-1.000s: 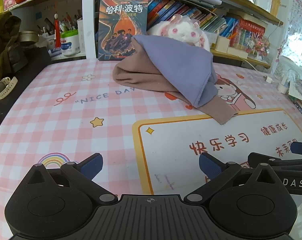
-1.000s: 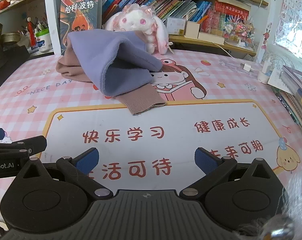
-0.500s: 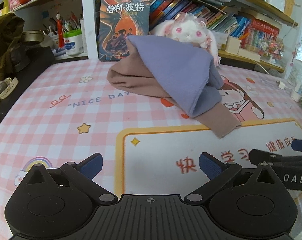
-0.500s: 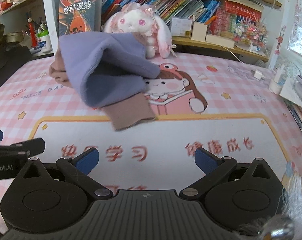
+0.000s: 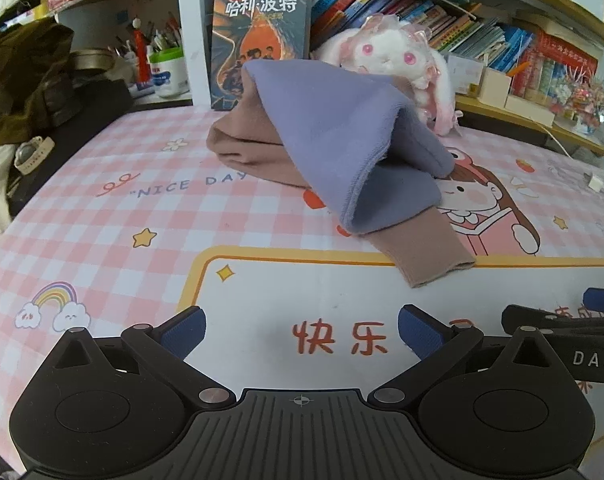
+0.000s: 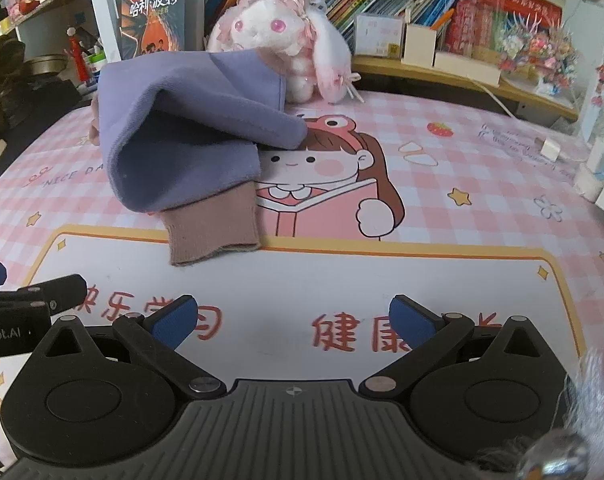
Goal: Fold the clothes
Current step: 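Grasp the lavender sweater edge with the left gripper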
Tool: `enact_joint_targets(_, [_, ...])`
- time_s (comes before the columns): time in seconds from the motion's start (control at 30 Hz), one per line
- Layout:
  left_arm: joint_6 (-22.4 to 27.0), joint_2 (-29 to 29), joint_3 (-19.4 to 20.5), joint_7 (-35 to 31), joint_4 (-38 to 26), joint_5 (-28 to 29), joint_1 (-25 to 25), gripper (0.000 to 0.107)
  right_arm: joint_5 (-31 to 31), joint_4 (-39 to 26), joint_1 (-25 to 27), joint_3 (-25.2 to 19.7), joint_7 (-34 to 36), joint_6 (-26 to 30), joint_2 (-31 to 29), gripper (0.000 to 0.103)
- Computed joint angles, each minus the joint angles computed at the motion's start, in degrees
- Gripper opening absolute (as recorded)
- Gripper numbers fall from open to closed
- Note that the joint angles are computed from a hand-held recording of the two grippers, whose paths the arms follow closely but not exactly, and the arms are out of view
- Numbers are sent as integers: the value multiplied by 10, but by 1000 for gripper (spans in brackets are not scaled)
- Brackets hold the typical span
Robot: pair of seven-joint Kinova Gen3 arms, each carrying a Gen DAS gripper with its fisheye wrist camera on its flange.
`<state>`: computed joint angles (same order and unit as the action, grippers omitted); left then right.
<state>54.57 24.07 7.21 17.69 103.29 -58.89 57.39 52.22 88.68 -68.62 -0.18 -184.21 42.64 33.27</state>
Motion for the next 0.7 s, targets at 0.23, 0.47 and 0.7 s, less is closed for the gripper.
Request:
enact_joint_targets(0.23, [61, 43, -10, -41, -70, 17, 17, 103, 24, 67, 29, 10, -41, -81, -33, 103])
enact_joint_targets(0.47, [108, 70, -30, -61, -118, -2, 40, 103, 48, 103, 50, 26, -73, -148, -51, 103])
enact_joint_targets(0.7, [125, 81, -34, -94, -137, -15, 40, 103, 84, 141, 55, 81, -177, -273, -62, 103])
